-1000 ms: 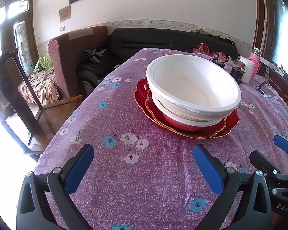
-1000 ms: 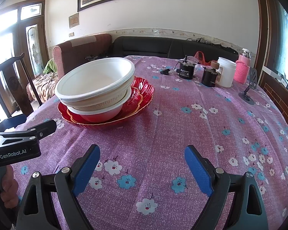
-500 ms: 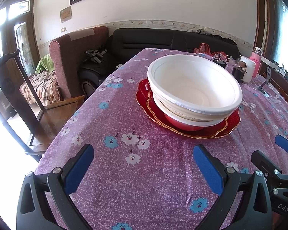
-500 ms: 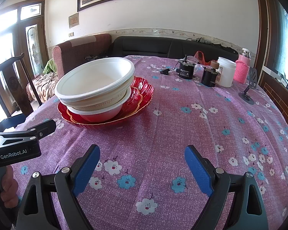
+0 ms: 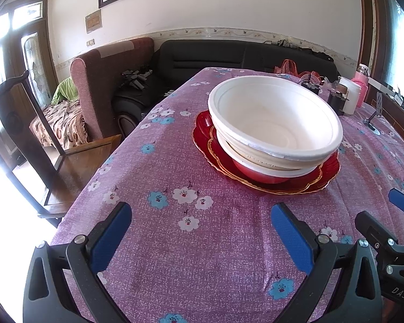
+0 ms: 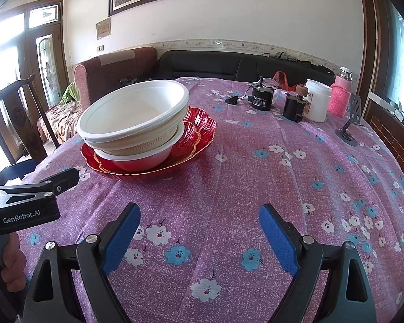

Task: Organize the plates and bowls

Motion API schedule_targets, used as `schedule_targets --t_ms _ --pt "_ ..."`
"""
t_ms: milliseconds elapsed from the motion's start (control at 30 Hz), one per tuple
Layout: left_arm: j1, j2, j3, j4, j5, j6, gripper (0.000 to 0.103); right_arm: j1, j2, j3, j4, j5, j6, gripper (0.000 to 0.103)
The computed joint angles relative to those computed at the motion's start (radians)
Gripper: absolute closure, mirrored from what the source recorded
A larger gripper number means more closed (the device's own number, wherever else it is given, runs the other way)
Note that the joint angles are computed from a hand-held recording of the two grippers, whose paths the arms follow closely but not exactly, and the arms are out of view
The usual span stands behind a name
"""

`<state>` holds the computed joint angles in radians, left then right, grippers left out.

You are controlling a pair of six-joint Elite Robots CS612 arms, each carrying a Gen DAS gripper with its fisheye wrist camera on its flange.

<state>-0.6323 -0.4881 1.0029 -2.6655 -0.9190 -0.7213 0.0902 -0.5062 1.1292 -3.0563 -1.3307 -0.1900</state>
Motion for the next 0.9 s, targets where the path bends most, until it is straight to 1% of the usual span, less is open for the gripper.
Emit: schedule_targets --t_ms 467,900 --pt "0.0 0.001 0.0 0.01 0.004 -0.004 0.0 0.001 0.001 -0.002 0.009 0.0 0.0 0.01" --pt "0.006 0.005 -0.018 0.073 -0.015 -0.041 0.0 -0.001 0.002 -0.006 0.016 0.004 0.004 0.01"
